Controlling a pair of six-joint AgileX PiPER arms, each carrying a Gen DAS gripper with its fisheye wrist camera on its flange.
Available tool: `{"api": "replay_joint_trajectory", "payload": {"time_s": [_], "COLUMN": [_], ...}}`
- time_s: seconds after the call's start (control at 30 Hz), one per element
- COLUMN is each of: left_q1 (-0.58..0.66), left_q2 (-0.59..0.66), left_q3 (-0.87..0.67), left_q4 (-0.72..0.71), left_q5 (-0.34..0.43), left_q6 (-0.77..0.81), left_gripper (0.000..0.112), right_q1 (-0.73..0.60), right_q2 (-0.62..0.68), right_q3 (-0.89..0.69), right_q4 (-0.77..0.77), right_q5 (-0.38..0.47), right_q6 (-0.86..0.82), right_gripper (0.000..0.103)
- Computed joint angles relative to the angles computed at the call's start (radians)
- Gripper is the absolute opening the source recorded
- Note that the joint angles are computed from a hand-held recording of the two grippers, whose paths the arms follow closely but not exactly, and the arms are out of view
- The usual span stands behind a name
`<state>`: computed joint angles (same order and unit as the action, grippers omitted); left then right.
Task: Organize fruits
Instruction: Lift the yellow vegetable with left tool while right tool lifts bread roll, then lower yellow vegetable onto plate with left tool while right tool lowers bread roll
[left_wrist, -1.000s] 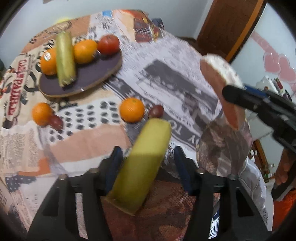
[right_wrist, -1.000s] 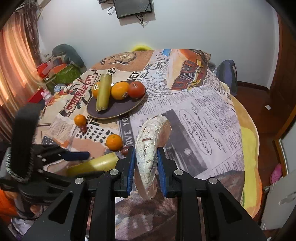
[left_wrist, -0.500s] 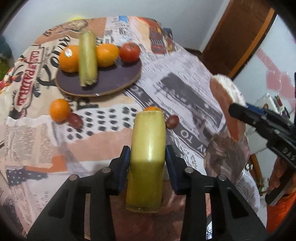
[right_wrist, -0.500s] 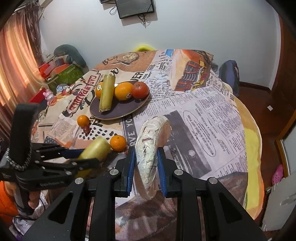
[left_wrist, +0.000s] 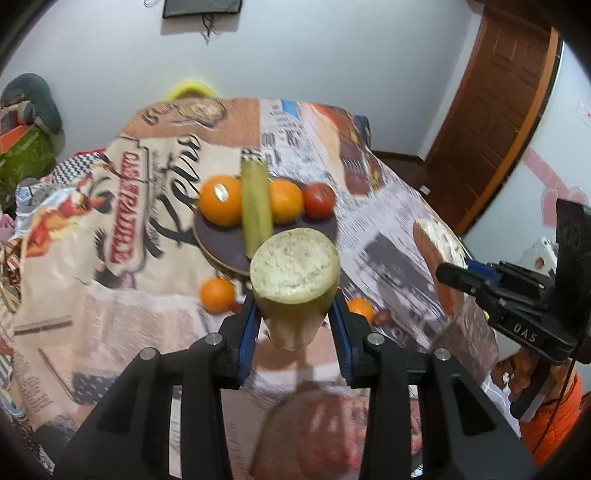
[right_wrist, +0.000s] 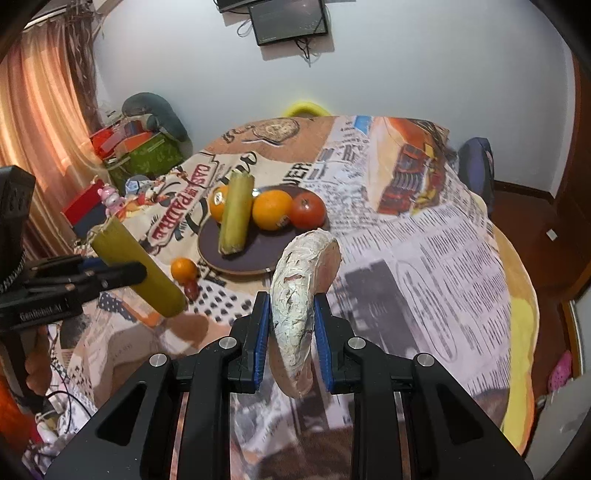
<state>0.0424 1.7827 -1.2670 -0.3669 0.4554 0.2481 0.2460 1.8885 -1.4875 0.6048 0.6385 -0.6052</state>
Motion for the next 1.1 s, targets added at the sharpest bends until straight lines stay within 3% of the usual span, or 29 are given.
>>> {"api": "replay_joint_trajectory", "payload": {"time_s": [0.63,1.1], "left_q1": [0.083,0.089], "left_q2": [0.266,0.502], "left_q3": [-0.374,-0.700], "left_q4": [0.075,0.116], "left_q5": [0.121,0.258], "left_q6": [-0.056,-0.090], "left_gripper": [0.037,0.037], "right_q1": [0.042,0.079], "right_q2": [0.257,0.594], "right_q3": [-0.395,-0.954], "right_q4": [-0.027,-0.143], "right_q5": [0.101,0.313], "right_q6": [0.068,0.225], "right_gripper": [0.021,0.021]}}
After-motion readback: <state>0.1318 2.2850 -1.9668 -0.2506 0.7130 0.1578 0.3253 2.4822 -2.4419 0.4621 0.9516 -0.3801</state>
